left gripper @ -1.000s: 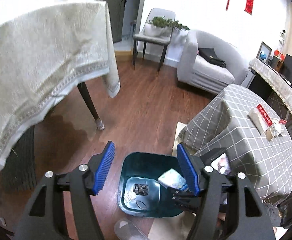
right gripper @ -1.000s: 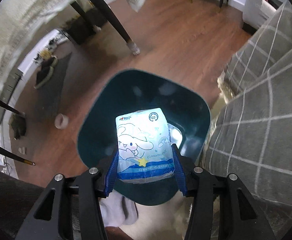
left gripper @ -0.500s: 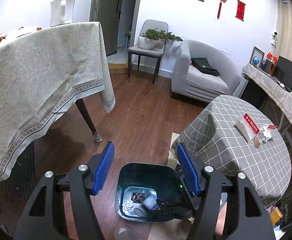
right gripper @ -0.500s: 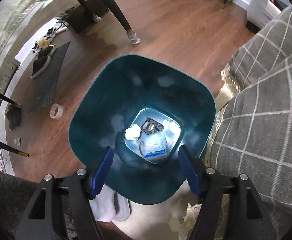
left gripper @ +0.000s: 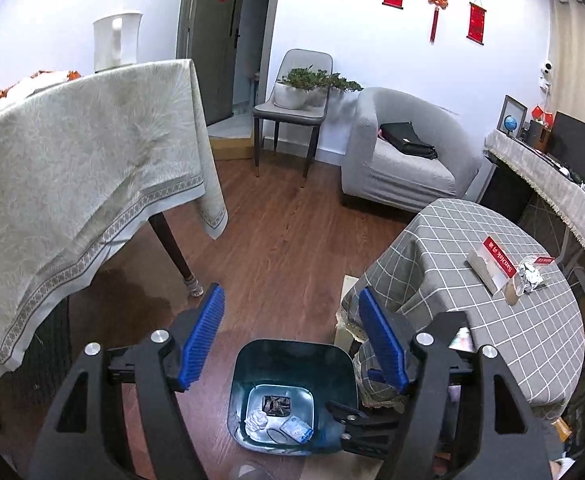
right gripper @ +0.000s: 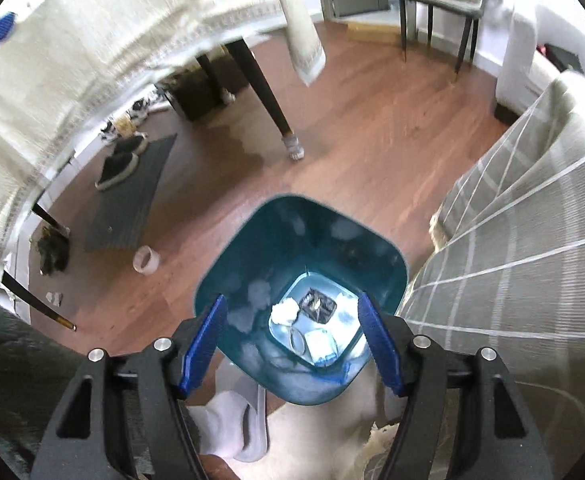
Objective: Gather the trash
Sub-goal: 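Lower the tissue packet into the teal bin and open the right tool, then move both tools back from the bin to the table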
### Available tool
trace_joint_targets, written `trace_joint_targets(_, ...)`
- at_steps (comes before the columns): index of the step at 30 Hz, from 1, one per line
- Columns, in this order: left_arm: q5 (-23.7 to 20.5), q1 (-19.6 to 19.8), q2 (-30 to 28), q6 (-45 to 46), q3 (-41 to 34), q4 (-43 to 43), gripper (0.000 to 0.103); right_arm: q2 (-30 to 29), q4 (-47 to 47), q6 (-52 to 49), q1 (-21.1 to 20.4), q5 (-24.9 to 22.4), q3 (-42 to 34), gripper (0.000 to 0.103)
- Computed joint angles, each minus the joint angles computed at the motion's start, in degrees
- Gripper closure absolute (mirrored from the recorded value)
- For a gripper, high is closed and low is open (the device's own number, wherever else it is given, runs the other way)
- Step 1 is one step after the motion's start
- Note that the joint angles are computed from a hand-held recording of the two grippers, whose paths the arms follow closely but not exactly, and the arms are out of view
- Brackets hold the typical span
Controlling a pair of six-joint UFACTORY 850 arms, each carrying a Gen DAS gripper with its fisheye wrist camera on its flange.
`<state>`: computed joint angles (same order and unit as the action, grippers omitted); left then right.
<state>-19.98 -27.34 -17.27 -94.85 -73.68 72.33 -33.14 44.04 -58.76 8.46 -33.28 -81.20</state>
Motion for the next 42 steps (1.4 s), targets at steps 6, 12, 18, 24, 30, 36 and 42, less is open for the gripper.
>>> trace_joint_targets(6,0.4,-0.7,-0.7,-1.2,-1.4,1.2,0.028,4.8,10.0,-10.7,-2.2,0.0,3.0,0.034)
trace_joint_targets(12,0.9,-1.4,-1.9,-2.8,-3.3,2.5,0.026,7.9,17.0,-17.1,-5.0,-0.4,4.7,0.034)
trace_joint_targets(18,1.9,-2.5,-4.0,-2.1,-6.0,1.7,0.025,10.1,19.8,-19.8,-7.4,0.7,6.7,0.034)
trace_joint_targets(24,2.9,-4.0,-6.8,1.8,-9.7,-1.1,0.025,11.9,22.2,-22.2,-10.8,1.9,8.3,0.034)
trace_joint_targets(30,4.8,-5.3,-10.8,8.8,-14.7,-8.0,0.025,12.8,23.9,-22.8,-15.3,3.2,9.4,0.034)
trace_joint_targets(36,4.6,-6.9,-16.0,19.4,-21.3,-18.8,0.025,13.3,26.3,-23.5,-18.4,4.4,10.2,0.034)
trace_joint_targets(42,2.1,-8.3,-22.2,33.3,-29.3,-32.4,0.025,13.7,27.9,-24.6,-21.7,4.9,10.7,0.034)
